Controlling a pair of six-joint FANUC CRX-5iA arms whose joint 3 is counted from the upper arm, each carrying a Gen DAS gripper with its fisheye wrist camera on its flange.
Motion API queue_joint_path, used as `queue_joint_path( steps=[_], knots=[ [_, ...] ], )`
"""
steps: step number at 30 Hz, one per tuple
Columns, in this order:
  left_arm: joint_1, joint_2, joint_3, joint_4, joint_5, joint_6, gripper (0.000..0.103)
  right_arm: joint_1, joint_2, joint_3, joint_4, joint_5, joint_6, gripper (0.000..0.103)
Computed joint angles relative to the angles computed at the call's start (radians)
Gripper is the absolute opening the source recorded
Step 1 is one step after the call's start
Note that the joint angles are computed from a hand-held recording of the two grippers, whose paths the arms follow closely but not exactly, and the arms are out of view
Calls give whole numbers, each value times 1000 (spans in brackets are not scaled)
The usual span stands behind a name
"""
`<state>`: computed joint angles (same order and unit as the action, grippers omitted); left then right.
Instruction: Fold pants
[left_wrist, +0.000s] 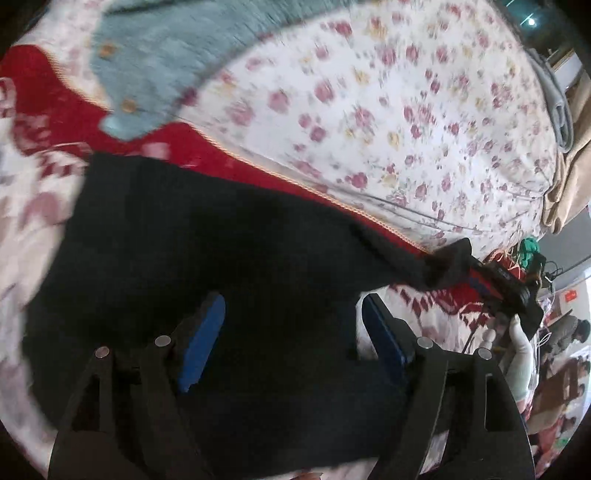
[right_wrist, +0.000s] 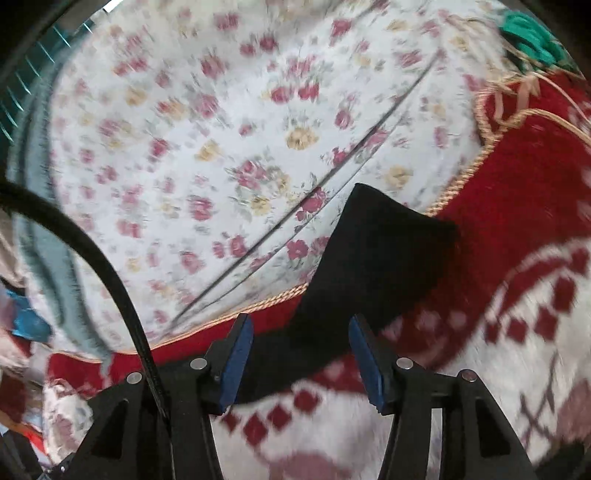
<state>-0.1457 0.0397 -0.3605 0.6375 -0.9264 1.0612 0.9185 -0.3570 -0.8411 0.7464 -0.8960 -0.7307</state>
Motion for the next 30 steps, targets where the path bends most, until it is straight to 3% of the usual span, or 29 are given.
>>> queue_joint_path(
  steps=[3, 5, 6, 7, 10, 13, 16, 23, 30],
  knots=[
    [-63, 100, 87, -32, 25, 73, 77, -112, 118, 118, -168, -13, 231, 52],
    [-89, 161, 147, -54, 18, 121, 77, -156, 166, 163, -245, -25, 334, 38],
    [-93, 184, 164, -48, 13, 126, 77, -165, 151, 137, -237, 18, 323, 21],
    [-97, 197, 173, -42, 14, 130, 77, -164, 117, 85, -201, 76, 274, 15],
    [-110, 248, 214, -30, 8, 169, 77, -122, 40, -23, -74, 120, 145, 11],
    [-123, 286, 243, -12, -6, 194, 77, -64, -79, -145, 91, 128, -33, 11],
    [-139, 322, 277, -18, -26, 234, 77, -9, -161, -206, 155, 75, -114, 10],
    [-162, 358, 283, 20, 34, 308, 77, 29, -212, -254, 175, 72, -151, 10],
    [-185, 395, 343, -47, 41, 410, 77, 42, -268, -323, 236, 115, -282, 12]
  ],
)
